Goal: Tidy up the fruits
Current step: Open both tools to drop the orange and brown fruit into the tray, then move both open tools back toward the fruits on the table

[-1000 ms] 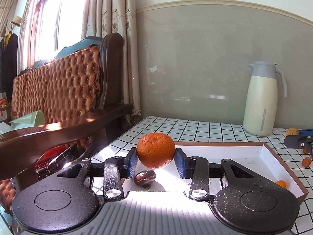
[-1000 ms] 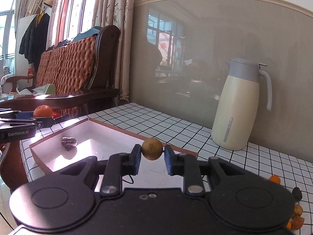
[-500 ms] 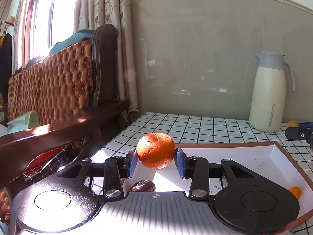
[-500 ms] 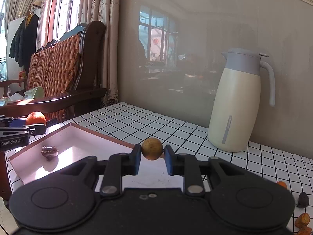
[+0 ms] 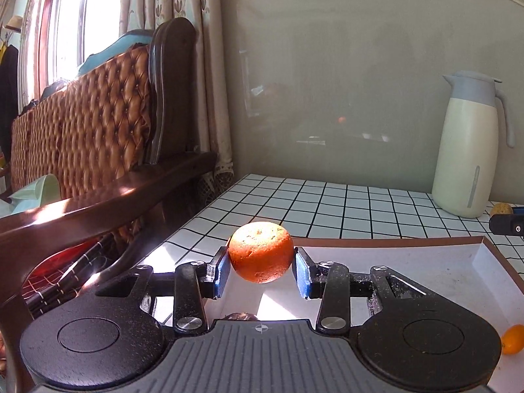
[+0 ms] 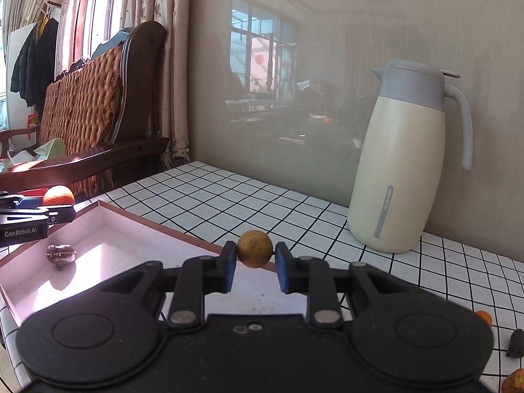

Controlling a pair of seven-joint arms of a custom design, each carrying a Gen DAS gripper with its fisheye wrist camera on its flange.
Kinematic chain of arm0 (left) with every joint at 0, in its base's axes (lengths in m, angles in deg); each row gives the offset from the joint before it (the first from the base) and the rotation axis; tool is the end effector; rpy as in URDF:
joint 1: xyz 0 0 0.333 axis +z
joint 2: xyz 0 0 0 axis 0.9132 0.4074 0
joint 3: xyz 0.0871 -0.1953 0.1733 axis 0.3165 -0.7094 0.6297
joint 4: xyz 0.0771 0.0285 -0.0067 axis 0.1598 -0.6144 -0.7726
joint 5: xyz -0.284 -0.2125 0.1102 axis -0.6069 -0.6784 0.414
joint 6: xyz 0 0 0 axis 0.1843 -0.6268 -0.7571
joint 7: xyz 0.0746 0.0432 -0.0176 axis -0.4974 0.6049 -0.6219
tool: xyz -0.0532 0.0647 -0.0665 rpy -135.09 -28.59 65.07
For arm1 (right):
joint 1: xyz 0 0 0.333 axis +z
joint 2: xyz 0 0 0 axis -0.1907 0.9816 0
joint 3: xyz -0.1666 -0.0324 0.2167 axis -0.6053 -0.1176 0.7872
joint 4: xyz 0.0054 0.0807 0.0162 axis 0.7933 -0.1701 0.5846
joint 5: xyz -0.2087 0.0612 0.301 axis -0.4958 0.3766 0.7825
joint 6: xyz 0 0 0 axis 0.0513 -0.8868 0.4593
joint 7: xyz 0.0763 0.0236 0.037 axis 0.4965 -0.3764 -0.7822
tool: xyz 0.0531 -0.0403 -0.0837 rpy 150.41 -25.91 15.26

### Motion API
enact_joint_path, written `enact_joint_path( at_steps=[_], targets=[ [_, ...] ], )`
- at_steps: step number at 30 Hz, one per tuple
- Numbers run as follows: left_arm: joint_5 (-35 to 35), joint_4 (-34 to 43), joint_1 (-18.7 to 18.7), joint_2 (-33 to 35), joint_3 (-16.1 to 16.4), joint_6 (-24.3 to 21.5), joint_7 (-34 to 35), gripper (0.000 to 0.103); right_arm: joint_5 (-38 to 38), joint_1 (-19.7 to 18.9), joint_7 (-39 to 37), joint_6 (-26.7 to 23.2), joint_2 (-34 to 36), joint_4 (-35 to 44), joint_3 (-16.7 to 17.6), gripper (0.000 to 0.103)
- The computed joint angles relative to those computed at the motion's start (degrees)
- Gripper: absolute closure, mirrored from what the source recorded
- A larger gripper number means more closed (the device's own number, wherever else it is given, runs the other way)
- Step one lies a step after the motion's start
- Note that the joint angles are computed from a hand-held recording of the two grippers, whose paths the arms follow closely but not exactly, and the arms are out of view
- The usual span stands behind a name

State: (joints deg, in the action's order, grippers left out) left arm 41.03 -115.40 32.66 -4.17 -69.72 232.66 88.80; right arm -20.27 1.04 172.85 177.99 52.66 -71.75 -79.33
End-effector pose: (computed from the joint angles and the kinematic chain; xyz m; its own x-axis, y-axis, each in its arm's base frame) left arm 0.6730 -0.3568 0.4517 -0.1491 -0.9863 -0.0702 -0.3839 0.1232 -0.9151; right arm 0.6061 0.1348 0.4564 0.0308 -0.9994 0.0180 -0.4325 -0.0296 -0.9012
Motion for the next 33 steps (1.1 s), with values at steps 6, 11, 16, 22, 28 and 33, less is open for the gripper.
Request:
enact_joint_path(
  at_steps=[6,11,16,22,28,33],
  targets=[
    [-2.3,5.1,0.9,3.5,-0.8,-1.6,2.2,0.061,7.5,-0.3,-6.7,0.8,1.8,0.5,-0.2,0.086],
    [-4.2,8.5,1.8,5.5,-2.1,-3.0,4.9,0.061,12.9,0.7,-11.8,1.0,2.8,0.6,-1.4,0.086],
    [-6.1,14.3,2.0,9.3,-2.0,-6.9,7.2,0.058,19.9,1.6,-18.7,0.7,3.6,0.2,-2.2,0.079],
    [7.1,6.1,-3.5,4.5,8.2,-2.1,-10.7,0.001,3.2,7.1,-2.4,-5.6,3.6,2.7,-7.6,0.011],
    [8.7,4.5,-1.2,3.0,3.0,0.1,-9.1,0.0,-3.5,4.6,4.2,-5.3,2.9,2.9,-5.0,0.008],
    [8.3,4.4,-0.8,2.9,1.6,0.1,-7.0,0.0,-3.4,1.7,3.4,-5.2,2.9,3.1,-1.7,0.007]
  ],
)
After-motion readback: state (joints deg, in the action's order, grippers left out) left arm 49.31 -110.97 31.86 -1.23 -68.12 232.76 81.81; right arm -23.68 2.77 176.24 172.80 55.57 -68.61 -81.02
